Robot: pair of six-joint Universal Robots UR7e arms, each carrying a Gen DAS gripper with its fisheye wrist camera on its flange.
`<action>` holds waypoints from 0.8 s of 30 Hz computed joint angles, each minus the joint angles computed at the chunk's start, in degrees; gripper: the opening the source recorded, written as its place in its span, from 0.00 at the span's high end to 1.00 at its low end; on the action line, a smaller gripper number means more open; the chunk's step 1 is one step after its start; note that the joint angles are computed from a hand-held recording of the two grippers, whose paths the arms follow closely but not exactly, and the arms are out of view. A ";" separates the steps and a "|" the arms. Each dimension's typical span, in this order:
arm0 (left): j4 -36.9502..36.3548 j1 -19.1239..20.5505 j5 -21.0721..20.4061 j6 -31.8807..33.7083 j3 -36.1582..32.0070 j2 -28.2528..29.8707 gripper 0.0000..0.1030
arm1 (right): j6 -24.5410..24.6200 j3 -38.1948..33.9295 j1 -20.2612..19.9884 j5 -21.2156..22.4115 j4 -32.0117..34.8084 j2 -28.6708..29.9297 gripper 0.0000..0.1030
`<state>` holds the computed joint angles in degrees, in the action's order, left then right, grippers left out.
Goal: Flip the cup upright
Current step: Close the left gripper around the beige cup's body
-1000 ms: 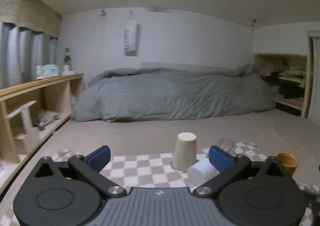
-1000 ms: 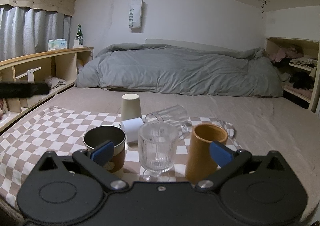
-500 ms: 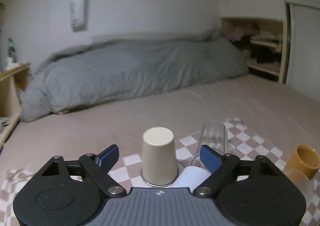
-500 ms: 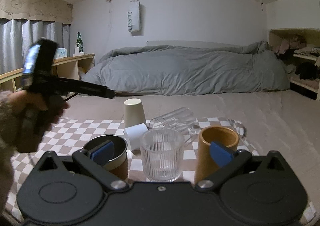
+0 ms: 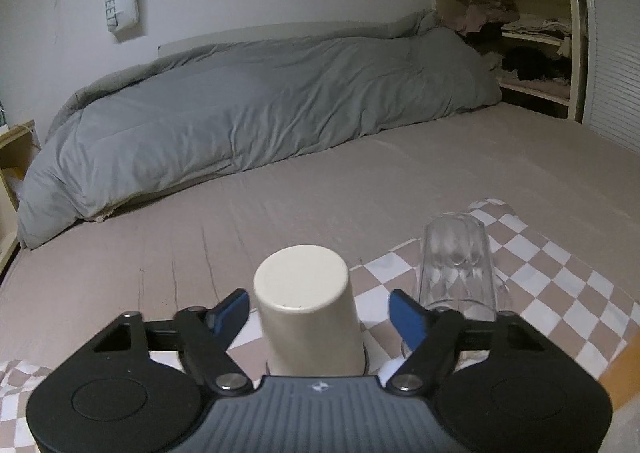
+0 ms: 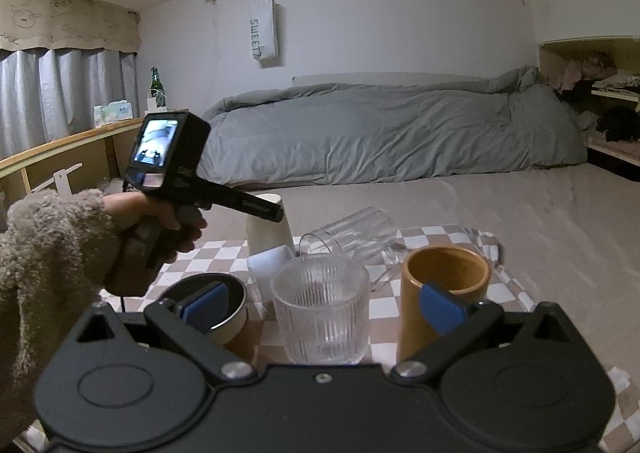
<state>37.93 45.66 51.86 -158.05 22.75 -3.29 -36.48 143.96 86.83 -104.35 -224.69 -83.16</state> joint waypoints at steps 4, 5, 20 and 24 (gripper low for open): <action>1.22 -0.04 -2.27 -0.25 -4.83 2.99 0.41 | 0.35 -0.22 -0.46 0.05 0.65 -0.05 0.00; 1.52 0.07 -2.62 -0.59 -5.85 3.51 0.42 | 0.54 -0.21 -0.64 0.23 0.83 -0.15 0.00; -8.90 -1.47 -2.23 -6.20 19.03 -10.35 0.42 | 1.33 0.46 -1.16 1.79 0.61 -0.85 0.00; -14.15 -2.43 -3.53 -8.08 31.10 -17.10 0.42 | 1.07 1.10 -0.76 2.02 -0.12 -0.84 0.00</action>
